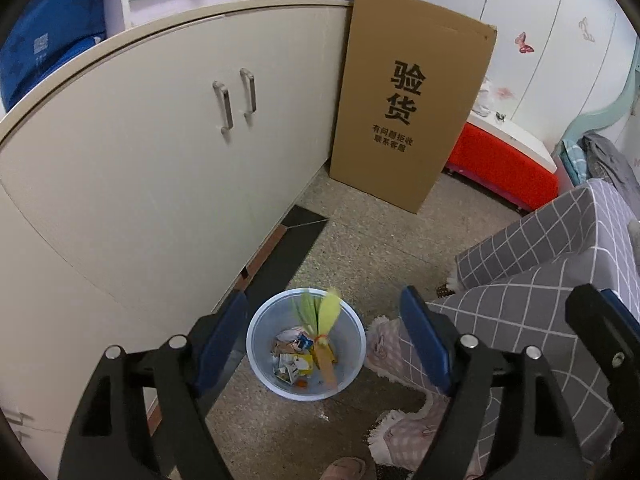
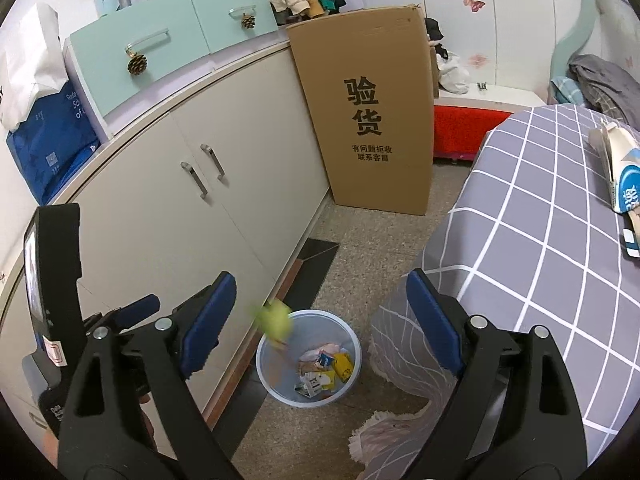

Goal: Collect trash
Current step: 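Carry the leaf toy and snack packet to the bin and release both, then return both tools to the table and grasp the white paper strip with the right tool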

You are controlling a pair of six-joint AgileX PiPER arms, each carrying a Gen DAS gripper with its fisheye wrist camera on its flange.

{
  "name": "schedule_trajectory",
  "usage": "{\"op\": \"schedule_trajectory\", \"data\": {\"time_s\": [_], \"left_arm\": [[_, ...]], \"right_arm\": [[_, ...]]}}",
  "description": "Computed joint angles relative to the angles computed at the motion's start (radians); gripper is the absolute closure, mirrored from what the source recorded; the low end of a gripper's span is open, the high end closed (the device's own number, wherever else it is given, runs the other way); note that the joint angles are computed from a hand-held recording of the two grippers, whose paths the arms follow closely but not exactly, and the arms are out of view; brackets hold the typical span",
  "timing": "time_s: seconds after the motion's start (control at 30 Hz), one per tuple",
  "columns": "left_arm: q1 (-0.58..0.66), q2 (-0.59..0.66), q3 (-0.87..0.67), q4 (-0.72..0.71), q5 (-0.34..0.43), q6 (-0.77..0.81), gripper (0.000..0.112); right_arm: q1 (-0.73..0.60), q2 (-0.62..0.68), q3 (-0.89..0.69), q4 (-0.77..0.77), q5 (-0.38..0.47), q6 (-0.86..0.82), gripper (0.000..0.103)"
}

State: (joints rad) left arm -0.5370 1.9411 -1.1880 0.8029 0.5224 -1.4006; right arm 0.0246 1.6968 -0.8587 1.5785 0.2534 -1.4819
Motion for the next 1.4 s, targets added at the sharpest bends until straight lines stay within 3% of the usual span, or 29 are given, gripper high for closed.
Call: {"op": "schedule_trajectory", "data": {"time_s": [0.3, 0.47, 0.77, 0.97, 1.13, 1.27, 1.33, 1.4], "left_arm": [[-0.063, -0.106, 0.073, 0.066, 0.031, -0.108, 0.035], [-0.143, -0.186, 0.097, 0.098, 0.094, -0.165, 0.035], [-0.319, -0.229, 0.011, 0.116, 0.25, -0.197, 0.034], [-0.465, -0.127, -0.188, 0.099, 0.356, -0.107, 0.034], [-0.547, 0.009, -0.401, 0.042, 0.37, 0.036, 0.034], [-0.585, 0.132, -0.593, -0.021, 0.414, 0.136, 0.034], [-0.599, 0.195, -0.693, -0.045, 0.445, 0.185, 0.034], [-0.611, 0.252, -0.788, -0.07, 0.475, 0.238, 0.034]], "right_arm": [[-0.044, -0.064, 0.033, -0.099, 0.039, 0.09, 0.017], [-0.107, -0.145, 0.074, -0.149, 0.083, 0.123, 0.016], [-0.353, -0.316, 0.133, -0.26, 0.272, 0.164, 0.014], [-0.655, -0.358, 0.121, -0.308, 0.483, 0.119, 0.014], [-0.909, -0.303, 0.065, -0.333, 0.639, 0.036, 0.014], [-1.071, -0.213, 0.005, -0.349, 0.676, 0.011, 0.014], [-1.109, -0.161, -0.031, -0.37, 0.678, 0.028, 0.02], [-1.14, -0.083, -0.087, -0.402, 0.713, 0.054, 0.057]]}}
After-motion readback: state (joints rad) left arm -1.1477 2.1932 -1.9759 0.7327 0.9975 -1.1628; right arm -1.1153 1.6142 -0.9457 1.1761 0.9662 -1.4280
